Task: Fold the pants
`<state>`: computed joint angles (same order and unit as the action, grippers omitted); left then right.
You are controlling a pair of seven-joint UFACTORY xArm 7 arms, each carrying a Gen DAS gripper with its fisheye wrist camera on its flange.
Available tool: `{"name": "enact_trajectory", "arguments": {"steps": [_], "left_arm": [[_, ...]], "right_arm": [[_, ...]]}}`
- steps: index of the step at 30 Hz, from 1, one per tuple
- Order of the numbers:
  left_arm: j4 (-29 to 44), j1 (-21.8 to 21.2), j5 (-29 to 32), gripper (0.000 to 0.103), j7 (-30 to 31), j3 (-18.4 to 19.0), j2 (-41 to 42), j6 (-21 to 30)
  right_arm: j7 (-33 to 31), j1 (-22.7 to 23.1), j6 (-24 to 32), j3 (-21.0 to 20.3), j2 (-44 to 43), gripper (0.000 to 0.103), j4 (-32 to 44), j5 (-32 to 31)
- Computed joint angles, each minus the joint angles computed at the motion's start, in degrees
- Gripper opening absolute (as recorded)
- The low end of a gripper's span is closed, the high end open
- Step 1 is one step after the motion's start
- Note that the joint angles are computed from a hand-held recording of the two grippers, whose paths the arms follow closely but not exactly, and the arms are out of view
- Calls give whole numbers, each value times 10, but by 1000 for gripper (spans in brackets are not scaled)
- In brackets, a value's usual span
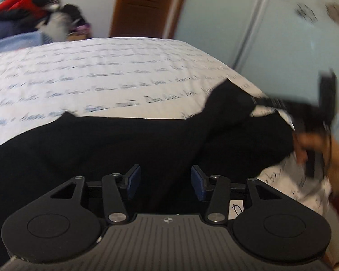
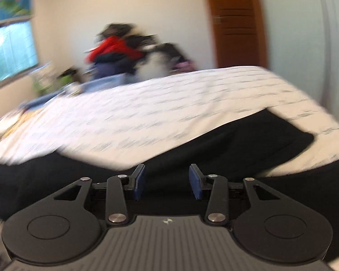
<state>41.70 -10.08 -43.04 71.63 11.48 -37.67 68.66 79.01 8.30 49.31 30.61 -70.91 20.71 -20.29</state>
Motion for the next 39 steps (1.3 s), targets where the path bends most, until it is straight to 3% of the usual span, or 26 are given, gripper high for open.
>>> {"name": "enact_trajectory", "arguments": {"steps": [3, 7, 11, 13, 14, 18, 20, 22, 23, 24, 25, 27, 29, 33, 37, 38, 39], "left_arm": [[-15, -15, 2, 47, 14, -14, -1, -4], [-32, -28, 4, 47, 52, -22, -6, -21], [-48, -39, 3, 47, 70, -31, -6, -49], [-49, -43, 1, 47, 68, -34, -1, -56], [-51, -45, 0, 47, 70, -33, 1, -58], [-58, -50, -7, 45, 79, -29, -1, -63], [-57, -51, -10, 37, 81, -27, 2, -63], [-55, -52, -14, 27, 80, -30, 4, -66], [-56, -52, -15, 20, 80, -30, 5, -68], [-58, -52, -16, 18, 80, -32, 4, -72], [-59, -53, -18, 15, 80, -34, 3, -76], [-65, -54, -21, 13, 83, -33, -4, -82], [-69, -55, -25, 12, 84, -29, -8, -83], [-77, -57, -23, 12, 93, -29, -15, -91], [-80, -60, -23, 12, 88, -30, -16, -97], [-79, -61, -23, 12, 84, -30, -15, -96], [-79, -61, -23, 13, 82, -29, -13, -95]], "right_arm": [[3, -60, -14, -55, -4, 47, -21, -16], [15, -157, -60, -114, 53, 52, -24, -27], [41, -226, -66, -126, 142, 52, 2, -23], [40, -242, -48, -125, 194, 59, 32, -33], [42, -249, -40, -123, 221, 67, 49, -41], [43, -254, 12, -116, 311, 72, 113, -89], [41, -242, -7, -131, 318, 71, 108, -114], [49, -223, -64, -157, 281, 55, 69, -133], [51, -214, -79, -169, 261, 31, 54, -126], [52, -210, -86, -177, 240, 22, 41, -115], [52, -209, -93, -181, 217, 20, 24, -110], [46, -209, -84, -180, 167, 8, -3, -95], [43, -205, -82, -182, 99, 5, -38, -78], [25, -194, -56, -181, -8, 4, -78, -37], [-5, -221, -12, -157, 84, 11, -8, -13], [-11, -229, -9, -153, 119, 19, 14, -18], [-16, -234, -15, -151, 152, 38, 31, -25]]}}
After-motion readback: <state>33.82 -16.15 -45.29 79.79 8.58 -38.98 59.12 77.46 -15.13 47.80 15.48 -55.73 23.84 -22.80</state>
